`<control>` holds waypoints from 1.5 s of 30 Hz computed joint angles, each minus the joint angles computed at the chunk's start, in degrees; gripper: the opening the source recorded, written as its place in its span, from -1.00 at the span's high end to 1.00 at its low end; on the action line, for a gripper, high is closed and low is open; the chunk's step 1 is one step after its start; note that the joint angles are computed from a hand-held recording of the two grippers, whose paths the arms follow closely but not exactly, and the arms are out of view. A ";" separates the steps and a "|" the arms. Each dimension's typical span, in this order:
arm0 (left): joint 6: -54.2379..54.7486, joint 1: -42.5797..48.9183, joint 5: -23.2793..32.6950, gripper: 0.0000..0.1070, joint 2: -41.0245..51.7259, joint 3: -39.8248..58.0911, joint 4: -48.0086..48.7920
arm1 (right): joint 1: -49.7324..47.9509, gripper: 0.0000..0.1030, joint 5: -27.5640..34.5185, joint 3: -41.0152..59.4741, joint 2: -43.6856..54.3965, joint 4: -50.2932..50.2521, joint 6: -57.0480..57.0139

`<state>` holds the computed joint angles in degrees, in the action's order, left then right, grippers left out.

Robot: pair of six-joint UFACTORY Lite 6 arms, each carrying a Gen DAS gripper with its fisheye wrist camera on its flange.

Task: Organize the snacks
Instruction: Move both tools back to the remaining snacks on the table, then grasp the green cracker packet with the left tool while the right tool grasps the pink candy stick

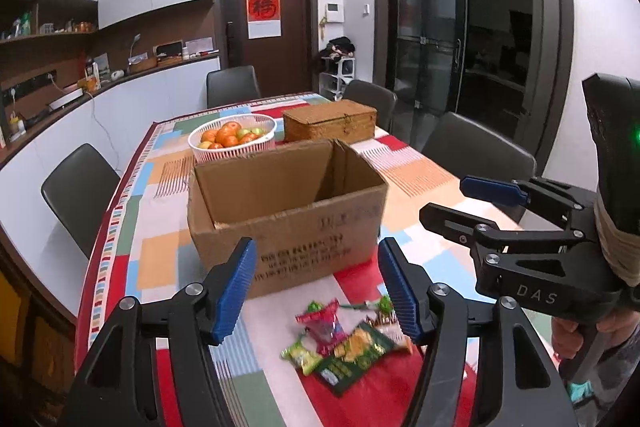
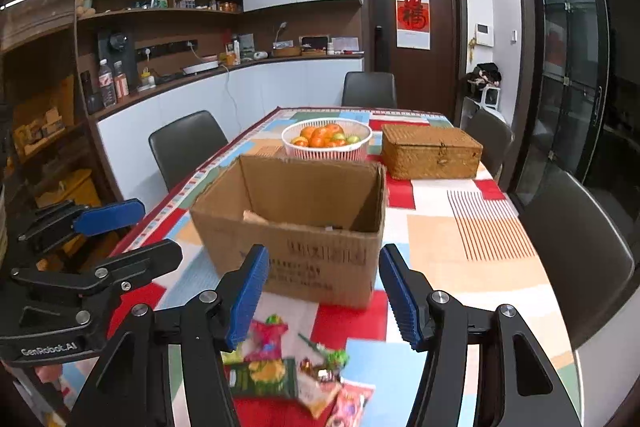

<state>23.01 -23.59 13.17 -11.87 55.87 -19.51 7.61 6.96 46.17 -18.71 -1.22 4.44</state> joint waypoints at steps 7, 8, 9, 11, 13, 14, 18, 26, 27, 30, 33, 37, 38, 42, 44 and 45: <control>9.73 -0.23 1.57 -0.18 -1.80 -6.24 -10.91 | 0.39 -0.13 1.99 -7.12 -4.53 5.80 -4.71; 11.52 -0.18 1.81 -0.18 -1.40 -6.96 -12.52 | 0.59 -0.13 2.33 -7.99 -4.51 5.99 -4.69; 12.97 -0.04 1.92 -0.18 -1.43 -7.83 -13.60 | 0.62 -0.13 2.45 -9.01 -4.71 5.73 -4.33; 12.69 -0.43 1.53 -0.18 -0.84 -9.22 -12.91 | 0.77 -0.13 3.09 -10.55 -4.39 6.32 -4.34; 12.76 -0.96 0.95 -0.18 -1.07 -11.25 -12.87 | 0.76 -0.13 3.18 -12.96 -5.00 7.12 -4.51; 11.89 -1.22 0.84 -0.18 -0.84 -11.96 -11.96 | 0.63 -0.13 3.36 -13.73 -4.66 7.14 -4.29; 11.32 -2.39 -0.02 -0.18 -1.58 -15.37 -10.76 | 0.07 -0.13 4.17 -15.86 -3.71 9.50 -5.85; 26.40 -2.72 -2.81 -0.19 0.25 -19.49 -23.59 | -0.31 -0.13 5.23 -19.37 -1.43 16.60 -11.77; 30.96 -2.39 -2.87 -0.19 1.40 -19.36 -27.74 | -0.23 -0.13 5.13 -19.70 -0.80 17.08 -11.92; 43.68 -1.24 -2.52 -0.19 5.86 -17.86 -38.68 | -1.01 -0.13 4.67 -19.90 2.00 21.47 -15.83; 49.04 -0.55 -2.14 -0.19 11.03 -15.18 -42.19 | -1.37 -0.13 3.24 -19.22 5.57 21.81 -16.08; 52.17 -0.47 -1.67 -0.19 17.18 -11.28 -43.40 | -1.74 -0.13 2.04 -17.90 9.59 20.97 -15.06; 52.83 -0.42 -1.41 -0.19 18.51 -10.39 -43.64 | -1.95 -0.13 1.90 -17.62 10.29 22.40 -16.43; 56.74 -0.37 -1.04 -0.19 22.78 -7.35 -45.94 | -3.04 -0.13 1.65 -16.26 13.75 28.90 -22.86; 57.96 0.00 -0.06 -0.19 25.12 -5.48 -46.82 | -3.11 -0.13 1.59 -15.74 14.84 29.89 -23.85; 58.05 0.14 0.42 -0.19 26.21 -4.60 -47.07 | -3.04 -0.13 1.34 -15.60 15.33 29.30 -23.31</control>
